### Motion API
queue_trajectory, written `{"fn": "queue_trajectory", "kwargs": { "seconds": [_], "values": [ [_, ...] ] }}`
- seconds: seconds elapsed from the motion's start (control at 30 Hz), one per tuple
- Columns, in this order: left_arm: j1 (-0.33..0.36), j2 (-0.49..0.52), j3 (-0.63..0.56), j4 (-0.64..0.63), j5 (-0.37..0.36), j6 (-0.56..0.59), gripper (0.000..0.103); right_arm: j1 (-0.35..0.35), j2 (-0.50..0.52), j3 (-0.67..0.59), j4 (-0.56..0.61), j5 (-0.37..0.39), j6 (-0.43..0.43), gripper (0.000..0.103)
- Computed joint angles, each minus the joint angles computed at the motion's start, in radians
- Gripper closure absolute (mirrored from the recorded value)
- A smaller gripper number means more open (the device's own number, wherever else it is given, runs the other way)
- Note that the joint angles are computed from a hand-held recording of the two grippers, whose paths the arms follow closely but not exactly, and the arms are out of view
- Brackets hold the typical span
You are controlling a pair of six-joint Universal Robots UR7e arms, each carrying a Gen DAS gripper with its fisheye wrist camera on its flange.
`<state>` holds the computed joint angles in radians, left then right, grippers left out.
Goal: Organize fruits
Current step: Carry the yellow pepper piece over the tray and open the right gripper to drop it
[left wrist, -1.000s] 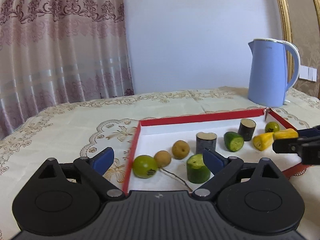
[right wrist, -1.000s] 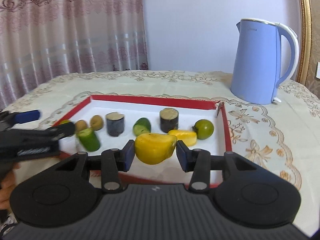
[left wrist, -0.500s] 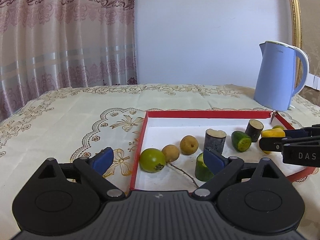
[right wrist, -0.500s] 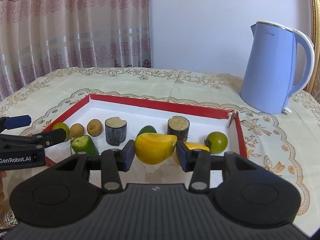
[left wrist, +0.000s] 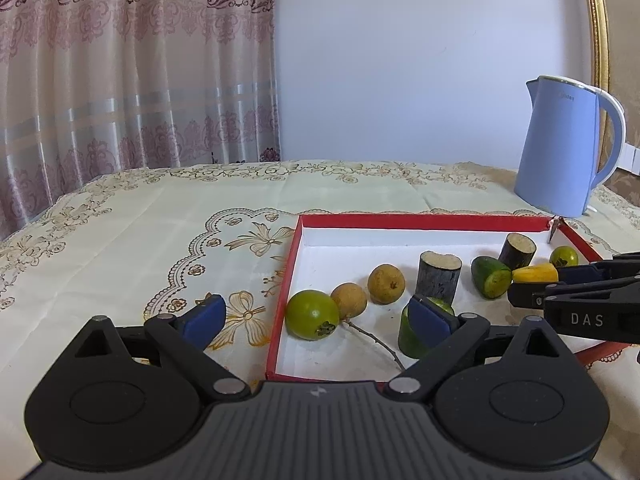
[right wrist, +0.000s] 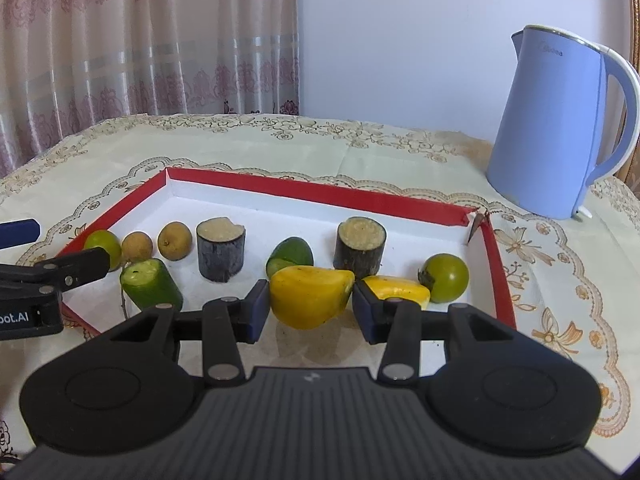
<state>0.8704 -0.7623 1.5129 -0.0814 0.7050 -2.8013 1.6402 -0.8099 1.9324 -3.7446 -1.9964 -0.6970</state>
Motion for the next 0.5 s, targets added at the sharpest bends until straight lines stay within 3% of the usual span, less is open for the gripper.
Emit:
{"fn": "queue_trajectory", "kwargs": {
  "seconds": [0.5],
  "values": [
    [0.000, 0.008, -0.006, 0.000, -0.017, 0.008, 0.005, -0.001, 0.023, -0.016, 0.000, -0.013, -0.018, 0.061]
  ]
}}
